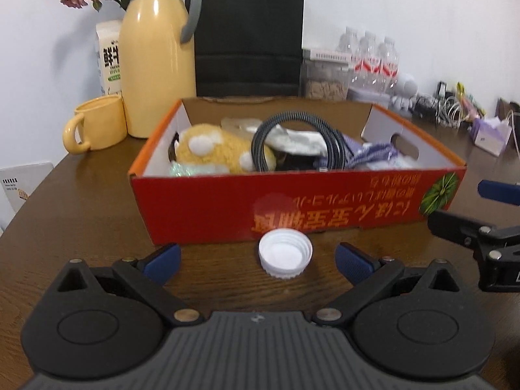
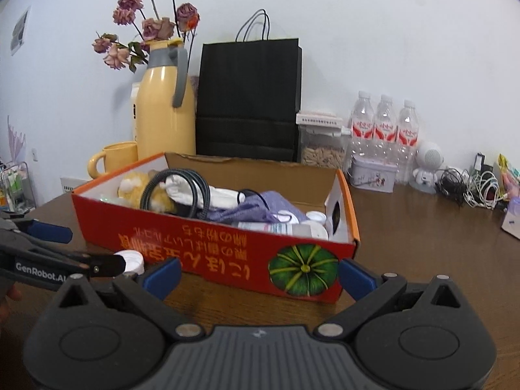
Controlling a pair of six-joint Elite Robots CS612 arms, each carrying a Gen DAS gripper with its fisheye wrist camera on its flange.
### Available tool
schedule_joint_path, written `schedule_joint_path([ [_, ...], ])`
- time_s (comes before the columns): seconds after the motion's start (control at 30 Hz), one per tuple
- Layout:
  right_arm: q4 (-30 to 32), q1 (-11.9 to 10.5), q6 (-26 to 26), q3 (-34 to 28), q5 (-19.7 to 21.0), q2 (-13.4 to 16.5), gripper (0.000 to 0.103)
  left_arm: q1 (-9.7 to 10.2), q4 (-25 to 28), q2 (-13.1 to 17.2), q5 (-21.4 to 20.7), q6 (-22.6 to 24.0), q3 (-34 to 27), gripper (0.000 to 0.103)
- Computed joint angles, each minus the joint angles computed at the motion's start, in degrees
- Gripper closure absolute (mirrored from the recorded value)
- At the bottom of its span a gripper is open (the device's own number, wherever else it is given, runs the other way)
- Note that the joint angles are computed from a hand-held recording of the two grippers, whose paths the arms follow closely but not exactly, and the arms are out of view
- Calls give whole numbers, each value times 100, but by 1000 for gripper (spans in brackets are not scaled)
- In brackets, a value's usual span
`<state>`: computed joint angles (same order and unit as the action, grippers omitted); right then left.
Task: Organize objects
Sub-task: 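Withdraw both grippers from the box back over the table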
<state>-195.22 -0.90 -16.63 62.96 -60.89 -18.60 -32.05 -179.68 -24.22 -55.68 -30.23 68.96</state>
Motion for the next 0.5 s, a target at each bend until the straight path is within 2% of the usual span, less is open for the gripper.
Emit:
schedule_joint_path([
  [0.2, 241, 24, -65, -63, -118, 27, 0, 22, 496, 65, -30, -162, -202, 0],
  [0.5, 319, 35, -115, -80, -132, 33, 0, 51, 841, 173, -73, -382, -475, 0],
])
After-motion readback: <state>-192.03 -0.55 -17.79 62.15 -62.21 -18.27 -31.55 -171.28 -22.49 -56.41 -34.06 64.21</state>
